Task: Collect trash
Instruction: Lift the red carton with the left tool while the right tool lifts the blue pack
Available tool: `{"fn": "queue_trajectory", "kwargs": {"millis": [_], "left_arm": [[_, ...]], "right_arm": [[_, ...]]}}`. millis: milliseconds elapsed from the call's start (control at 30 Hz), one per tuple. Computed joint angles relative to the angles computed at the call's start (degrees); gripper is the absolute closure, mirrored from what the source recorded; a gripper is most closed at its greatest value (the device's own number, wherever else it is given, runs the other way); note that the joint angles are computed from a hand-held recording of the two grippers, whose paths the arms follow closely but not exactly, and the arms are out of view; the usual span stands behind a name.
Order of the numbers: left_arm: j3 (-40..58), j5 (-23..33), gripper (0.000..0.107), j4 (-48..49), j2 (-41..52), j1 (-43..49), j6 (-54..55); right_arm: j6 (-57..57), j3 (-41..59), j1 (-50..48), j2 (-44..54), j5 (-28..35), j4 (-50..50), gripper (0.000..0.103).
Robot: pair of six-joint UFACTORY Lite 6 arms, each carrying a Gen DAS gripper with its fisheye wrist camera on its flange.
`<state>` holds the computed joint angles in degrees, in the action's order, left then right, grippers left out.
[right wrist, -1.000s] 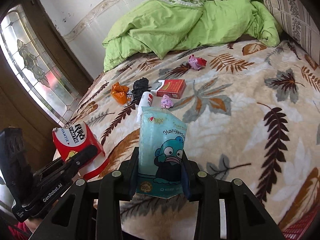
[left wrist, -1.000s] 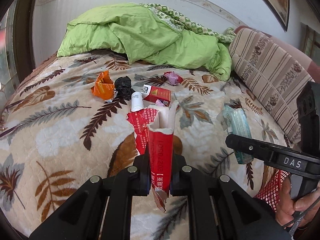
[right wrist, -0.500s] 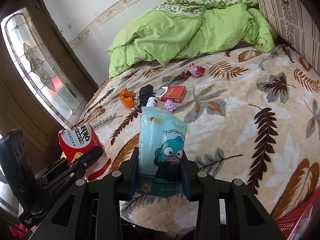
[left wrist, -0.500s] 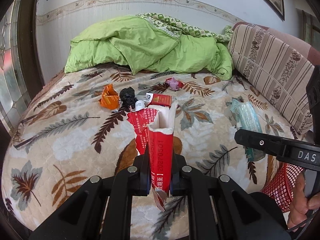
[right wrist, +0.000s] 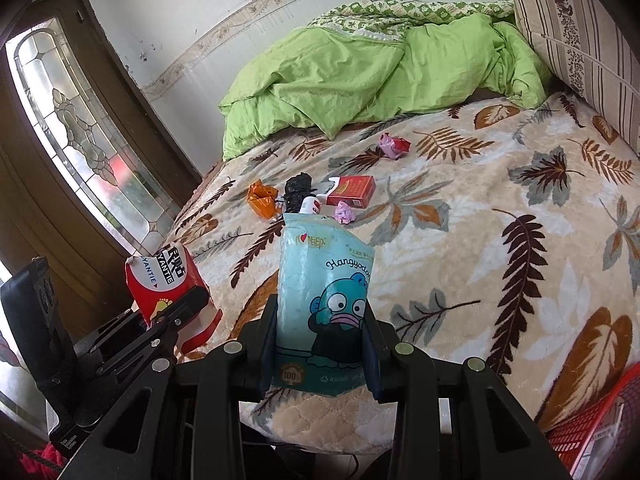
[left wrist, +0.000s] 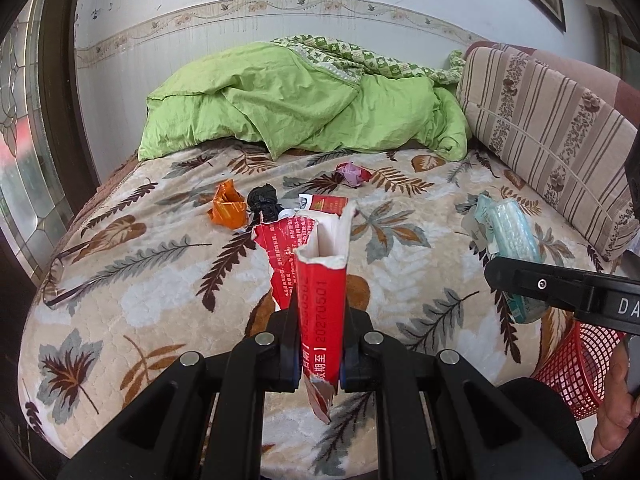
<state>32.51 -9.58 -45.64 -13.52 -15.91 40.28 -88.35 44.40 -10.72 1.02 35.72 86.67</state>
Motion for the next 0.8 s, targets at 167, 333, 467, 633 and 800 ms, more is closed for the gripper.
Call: {"fn": "queue_trajectory", "kwargs": {"millis": [167, 333, 467, 633, 800], "left_arm": [[0.0, -0.2, 0.095, -2.4, -0.1, -0.3, 2.6], [0.0, -0.5, 0.095, -4.8, -0.3, -0.6, 5.0], [0.1, -0.8, 0.095, -7.0, -0.1, -1.3, 6.7], [-0.1, -0.6, 0.095, -9.2, -0.6, -1.3, 9.1], [-0.1, -0.8, 0.095, -12.2, -0.6, -1.9, 12.2]], "right_arm": [[0.7, -1.2, -0.7, -1.8, 0.6, -0.7, 0.065], [1.6, -1.1, -1.2, -2.1, 1.1, -1.5, 0.065], [2.0, -1.2, -1.7, -2.0, 1.6, -1.8, 0.065], [2.0, -1.4, -2.3, -2.0, 2.2, -1.9, 0.065], [2.1, -1.3, -2.5, -1.9, 2.3, -2.1, 0.065]]}}
